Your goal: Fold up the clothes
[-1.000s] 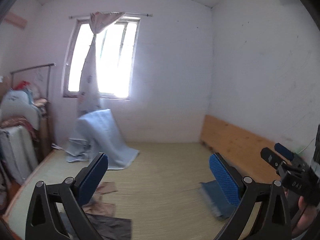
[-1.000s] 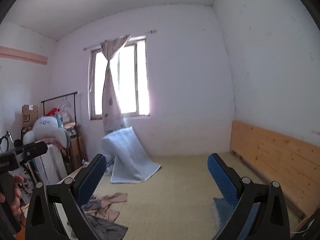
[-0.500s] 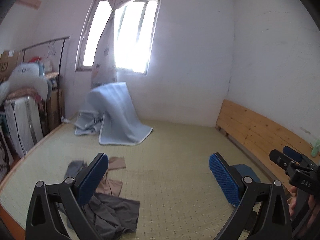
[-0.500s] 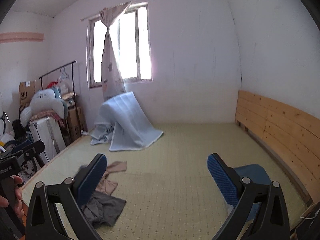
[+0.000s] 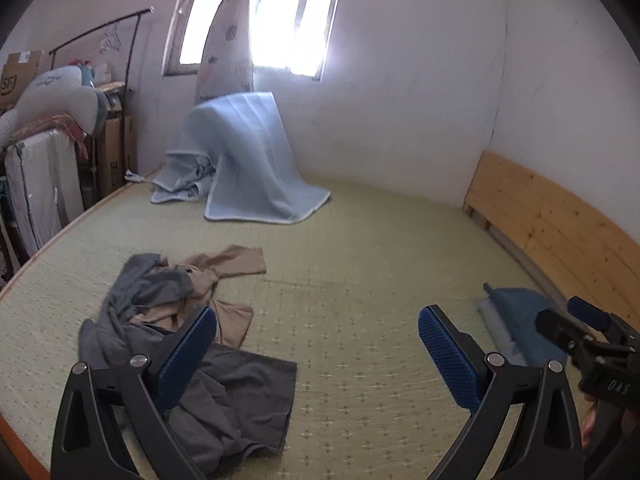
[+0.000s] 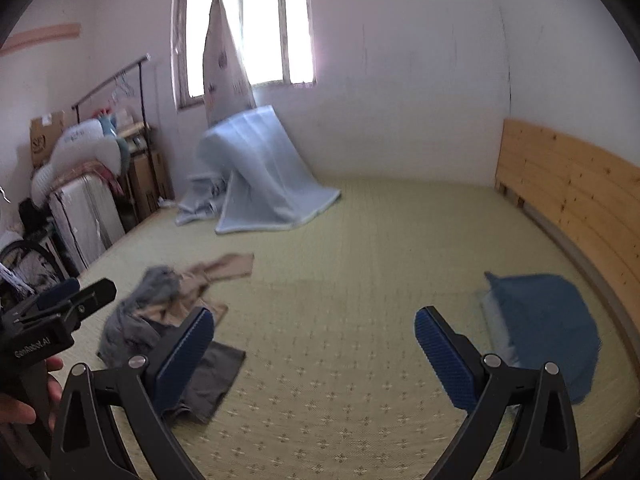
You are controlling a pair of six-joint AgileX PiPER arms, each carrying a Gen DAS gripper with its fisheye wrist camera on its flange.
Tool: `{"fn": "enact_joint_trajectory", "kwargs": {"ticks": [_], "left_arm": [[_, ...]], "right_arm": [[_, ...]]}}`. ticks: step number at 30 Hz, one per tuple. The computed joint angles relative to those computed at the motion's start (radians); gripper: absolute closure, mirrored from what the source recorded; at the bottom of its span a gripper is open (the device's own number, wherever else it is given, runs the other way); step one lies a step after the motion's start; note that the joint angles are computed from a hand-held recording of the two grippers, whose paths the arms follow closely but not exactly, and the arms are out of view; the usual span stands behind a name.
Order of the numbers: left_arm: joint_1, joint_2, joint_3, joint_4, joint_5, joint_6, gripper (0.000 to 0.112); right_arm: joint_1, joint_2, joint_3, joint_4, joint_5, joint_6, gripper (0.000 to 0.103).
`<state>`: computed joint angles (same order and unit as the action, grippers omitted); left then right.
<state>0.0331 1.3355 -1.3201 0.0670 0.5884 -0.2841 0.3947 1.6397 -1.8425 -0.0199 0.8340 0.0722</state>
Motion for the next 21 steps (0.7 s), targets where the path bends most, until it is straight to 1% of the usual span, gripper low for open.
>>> {"fn": "enact_joint_trajectory", "kwargs": {"ticks": [3, 5, 7, 10, 12, 15, 19, 21], "left_arm": [[-0.014, 0.108, 0.004, 0.074, -0.091, -0.048, 0.01], [-0.014, 0.173, -0.016, 0.094, -0.128, -0.059, 0.01], [-0.025, 0.255, -0.044, 0.168, -0.165, -0.133, 0.01], [-0.037, 0.336, -0.048, 0.291, -0.228, -0.259, 0.01], [-0.046, 0.376, -0.033, 0.391, -0.262, -0.365, 0.01], [-0.064, 0.41, 0.0, 0.497, -0.292, -0.446, 0.01], [-0.078, 0.43, -0.008, 0.46, -0.275, -0.413, 0.01], [-0.08, 0.429, -0.005, 0.437, -0.279, -0.407, 0.01]], "right_arm": [[0.004, 0.091, -0.018, -0.034, -0.045, 0.03, 0.0], [0.001, 0.164, -0.06, -0.044, -0.061, 0.04, 0.0], [0.003, 0.252, -0.121, -0.079, -0.081, 0.068, 0.0], [-0.008, 0.344, -0.163, -0.075, -0.147, 0.062, 0.0], [-0.01, 0.374, -0.151, -0.088, -0.193, 0.07, 0.0], [-0.023, 0.39, -0.059, -0.087, -0.292, 0.078, 0.0], [-0.027, 0.432, -0.048, -0.079, -0.264, 0.062, 0.0], [-0.027, 0.426, -0.026, -0.098, -0.278, 0.085, 0.0]]}}
